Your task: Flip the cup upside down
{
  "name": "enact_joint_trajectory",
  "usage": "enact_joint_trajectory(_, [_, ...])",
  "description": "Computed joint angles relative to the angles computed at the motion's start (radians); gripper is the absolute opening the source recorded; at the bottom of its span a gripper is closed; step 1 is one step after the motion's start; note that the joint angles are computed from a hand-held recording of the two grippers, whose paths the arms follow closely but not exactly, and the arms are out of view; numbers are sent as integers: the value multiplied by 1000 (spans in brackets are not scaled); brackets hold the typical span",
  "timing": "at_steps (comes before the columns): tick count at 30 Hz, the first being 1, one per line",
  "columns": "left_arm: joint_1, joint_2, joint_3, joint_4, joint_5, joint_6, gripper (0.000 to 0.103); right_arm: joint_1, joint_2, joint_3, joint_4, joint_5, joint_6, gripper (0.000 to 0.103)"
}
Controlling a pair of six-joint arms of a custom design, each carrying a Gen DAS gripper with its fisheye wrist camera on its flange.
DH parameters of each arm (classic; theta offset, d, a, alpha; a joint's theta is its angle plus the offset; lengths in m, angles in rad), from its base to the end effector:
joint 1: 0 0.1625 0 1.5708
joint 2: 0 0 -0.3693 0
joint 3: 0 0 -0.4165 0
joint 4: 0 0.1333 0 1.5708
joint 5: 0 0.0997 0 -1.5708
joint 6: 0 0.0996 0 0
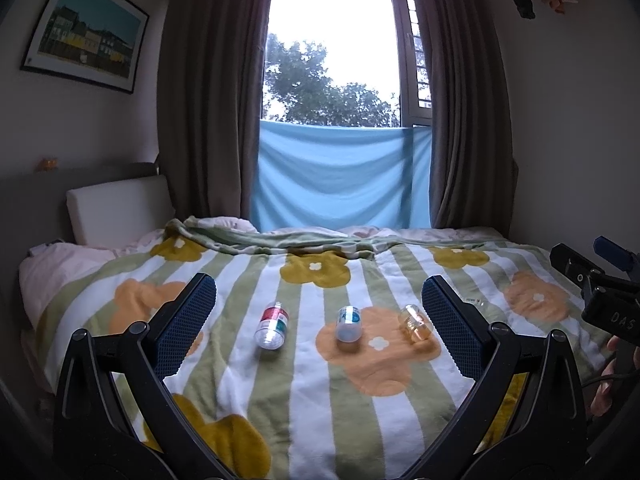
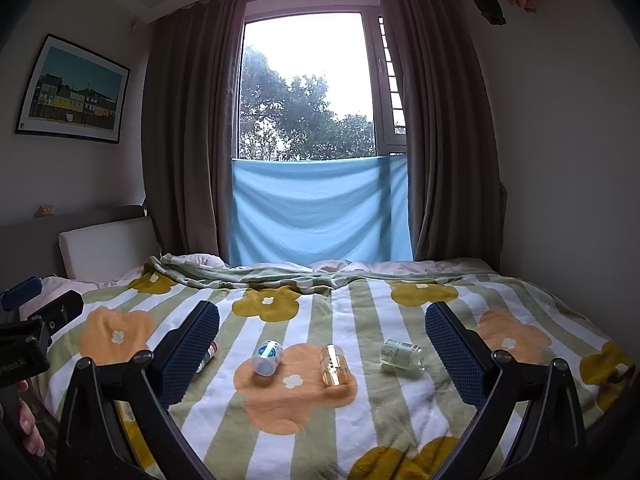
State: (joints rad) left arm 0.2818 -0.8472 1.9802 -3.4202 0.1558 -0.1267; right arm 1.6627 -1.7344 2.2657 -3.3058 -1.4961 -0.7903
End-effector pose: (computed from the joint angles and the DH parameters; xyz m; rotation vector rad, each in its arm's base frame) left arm -0.4025 -0.3577 0.1392 0.2829 1.6628 -1.6142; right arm 0.1794 -0.4127 0.3733 1.0566 -2.0969 1.5450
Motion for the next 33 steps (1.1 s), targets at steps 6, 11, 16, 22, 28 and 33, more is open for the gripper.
enact_joint_trajectory(6, [6, -5, -2, 0, -1, 0, 103, 11, 18, -16, 3, -15, 0, 103])
enact_joint_trajectory(11, [6, -5, 0, -12, -1, 9, 103, 19, 43, -37, 8, -34, 1, 103])
enact_joint_trajectory(16, [18, -3, -18, -46, -5, 47, 103, 24, 89, -81, 21, -55, 3, 103])
enact_joint_trajectory(22, [41, -13, -45, -38, 0, 69, 103, 34, 185, -190, 96, -113, -4, 103])
enact_joint_trajectory(28, [79, -10, -74, -84, 18, 121, 103, 42, 396, -457, 340, -253, -62, 103])
enact_joint_trajectory(33, [130, 5, -110, -165, 6, 203, 103, 39, 633, -758, 591, -384, -37, 103])
